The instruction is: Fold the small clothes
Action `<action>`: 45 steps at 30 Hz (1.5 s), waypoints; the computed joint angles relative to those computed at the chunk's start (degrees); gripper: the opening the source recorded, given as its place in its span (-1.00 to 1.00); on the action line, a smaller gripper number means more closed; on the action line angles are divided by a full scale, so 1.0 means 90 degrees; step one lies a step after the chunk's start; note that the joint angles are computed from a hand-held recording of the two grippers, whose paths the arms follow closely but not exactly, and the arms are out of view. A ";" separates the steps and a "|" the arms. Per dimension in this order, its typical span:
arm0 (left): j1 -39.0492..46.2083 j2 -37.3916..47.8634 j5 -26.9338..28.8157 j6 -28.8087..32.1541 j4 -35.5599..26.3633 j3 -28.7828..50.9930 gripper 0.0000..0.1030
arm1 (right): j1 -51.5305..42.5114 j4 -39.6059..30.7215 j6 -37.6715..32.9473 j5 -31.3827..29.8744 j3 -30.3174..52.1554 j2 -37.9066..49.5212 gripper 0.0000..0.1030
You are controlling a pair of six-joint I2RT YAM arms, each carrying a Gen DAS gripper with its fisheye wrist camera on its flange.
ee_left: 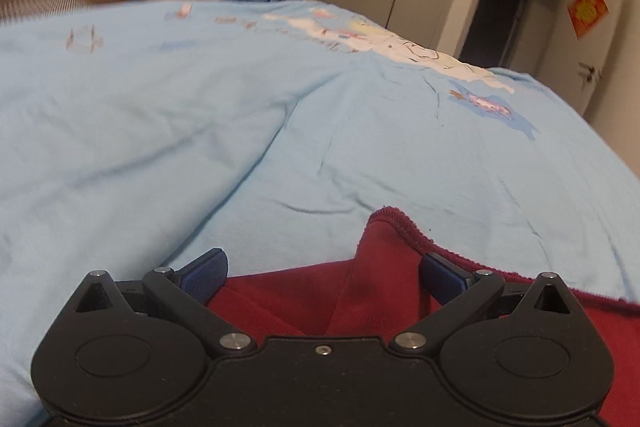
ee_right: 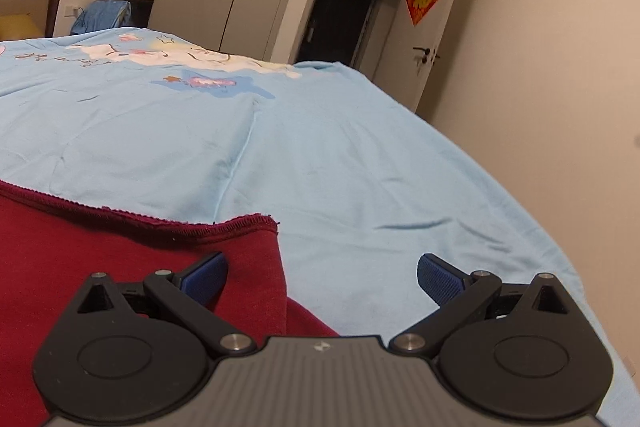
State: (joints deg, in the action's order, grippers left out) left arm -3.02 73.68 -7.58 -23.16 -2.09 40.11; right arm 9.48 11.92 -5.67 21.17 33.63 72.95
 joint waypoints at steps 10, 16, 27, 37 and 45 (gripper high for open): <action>-0.0107 0.0327 -0.0193 0.0127 0.0245 -0.0010 0.99 | -0.0382 -0.0148 0.0196 -0.0621 0.0065 0.0293 1.00; -0.0065 -0.0077 -0.0089 0.0105 -0.0153 0.0073 0.99 | -0.0945 -0.0582 0.0576 -0.1510 0.0141 -0.0115 1.00; -0.0707 -0.1946 -0.0645 -0.0234 -0.1633 -0.0062 0.99 | -0.0471 -0.1912 0.0084 -0.1154 -0.0830 -0.3251 1.00; -0.2879 -0.3404 -0.2815 -0.0628 -0.3521 -0.0419 0.99 | 0.0746 -0.4282 0.0279 0.0058 -0.1608 -0.6168 1.00; -0.3062 -0.3171 -0.2898 -0.0907 -0.3842 -0.0509 0.99 | 0.0582 -0.4804 0.0650 0.0436 -0.1818 -0.6562 1.00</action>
